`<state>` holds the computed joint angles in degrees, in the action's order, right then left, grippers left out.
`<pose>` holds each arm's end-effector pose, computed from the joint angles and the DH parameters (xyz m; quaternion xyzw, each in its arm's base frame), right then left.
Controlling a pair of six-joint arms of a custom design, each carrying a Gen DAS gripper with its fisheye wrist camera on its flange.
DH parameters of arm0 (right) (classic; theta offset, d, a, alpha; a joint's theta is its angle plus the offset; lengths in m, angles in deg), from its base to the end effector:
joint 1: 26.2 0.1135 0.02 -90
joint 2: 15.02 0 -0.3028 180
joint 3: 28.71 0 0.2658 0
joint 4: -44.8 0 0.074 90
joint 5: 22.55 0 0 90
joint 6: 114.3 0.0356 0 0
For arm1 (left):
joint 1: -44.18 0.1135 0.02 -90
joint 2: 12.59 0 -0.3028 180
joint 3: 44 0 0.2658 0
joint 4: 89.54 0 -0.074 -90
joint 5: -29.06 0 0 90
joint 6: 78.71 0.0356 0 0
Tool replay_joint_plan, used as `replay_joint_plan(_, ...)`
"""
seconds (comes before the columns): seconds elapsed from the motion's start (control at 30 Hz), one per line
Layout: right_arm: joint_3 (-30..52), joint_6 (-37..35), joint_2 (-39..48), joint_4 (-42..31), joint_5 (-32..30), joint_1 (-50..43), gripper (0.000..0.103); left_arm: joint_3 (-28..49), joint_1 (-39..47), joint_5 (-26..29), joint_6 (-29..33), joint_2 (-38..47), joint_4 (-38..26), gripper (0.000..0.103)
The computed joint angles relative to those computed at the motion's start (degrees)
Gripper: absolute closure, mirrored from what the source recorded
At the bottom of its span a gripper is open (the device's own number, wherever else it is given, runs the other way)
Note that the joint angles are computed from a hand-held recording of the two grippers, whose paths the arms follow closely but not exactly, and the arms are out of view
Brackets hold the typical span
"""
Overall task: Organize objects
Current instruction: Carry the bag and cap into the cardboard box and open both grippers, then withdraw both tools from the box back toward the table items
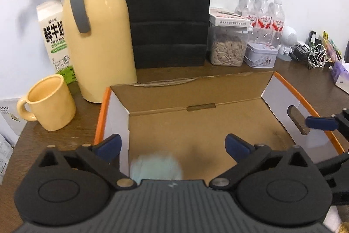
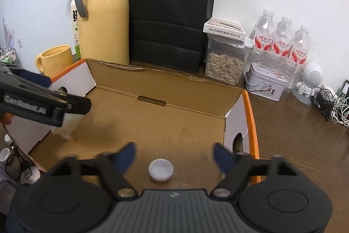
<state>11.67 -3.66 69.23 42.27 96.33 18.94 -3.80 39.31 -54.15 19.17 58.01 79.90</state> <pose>0.1912 0.1678 0.1544 -0.1003 0.8983 0.0009 0.4277 0.2301 -0.0238 0.1929 0.1253 0.8999 -0.0430 0.4156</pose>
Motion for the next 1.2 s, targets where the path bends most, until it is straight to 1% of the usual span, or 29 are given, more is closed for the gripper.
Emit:
replay_joint_plan(0.03, -0.2, -0.1, -0.3, 0.1, 0.2, 0.2, 0.008, -0.1, -0.5, -0.8, -0.2, -0.4, -0.2, 0.000)
replay_joint_plan(0.1, -0.4, 0.2, -1.3, -0.4, 1.1, 0.9, 0.003, -0.6, -0.6, -1.0, -0.1, -2.0, -0.6, 0.000)
replay_joint_plan(0.23, -0.8, 1.3, -4.3, -2.2, 3.8, 2.7, 0.002, -1.5, 0.0, -0.2, -0.3, -6.1, -2.2, 0.000)
replay_joint_plan(0.43, -1.8, 4.9, -10.4, -7.4, 9.7, 7.5, 0.000, -2.9, 1.0, 0.5, -0.3, -14.5, -7.0, 0.000)
replay_joint_plan(0.6, -2.3, 9.2, -15.7, -13.1, 15.7, 13.3, 0.000, -3.9, 3.5, 2.6, 0.7, -22.8, -12.5, 0.000)
replay_joint_plan(0.73, -2.0, 14.8, -18.8, -19.5, 21.0, 19.0, 0.000, -4.7, 6.6, 5.5, 1.8, -29.6, -17.4, 0.000)
replay_joint_plan(0.83, -1.6, 21.0, -20.2, -25.5, 25.3, 24.2, 0.000, -5.3, 9.1, 7.2, 2.6, -34.0, -21.0, 0.000)
replay_joint_plan(0.97, -0.5, 32.9, -19.3, -35.4, 30.8, 32.2, 0.000, -5.9, 16.3, 13.2, 6.0, -40.7, -26.9, 0.000)
replay_joint_plan(1.03, 0.2, 40.1, -18.1, -41.1, 32.9, 36.0, 0.000, -5.9, 22.2, 18.3, 8.8, -43.9, -30.6, 0.000)
replay_joint_plan(1.13, 1.4, 53.6, -15.4, -50.7, 35.1, 42.2, 0.000, -5.7, 33.5, 27.5, 15.2, -47.1, -37.0, 0.000)
replay_joint_plan(1.2, 2.4, 63.6, -12.3, -57.4, 35.9, 46.3, 0.000, -5.4, 43.9, 35.7, 22.8, -48.1, -42.9, 0.000)
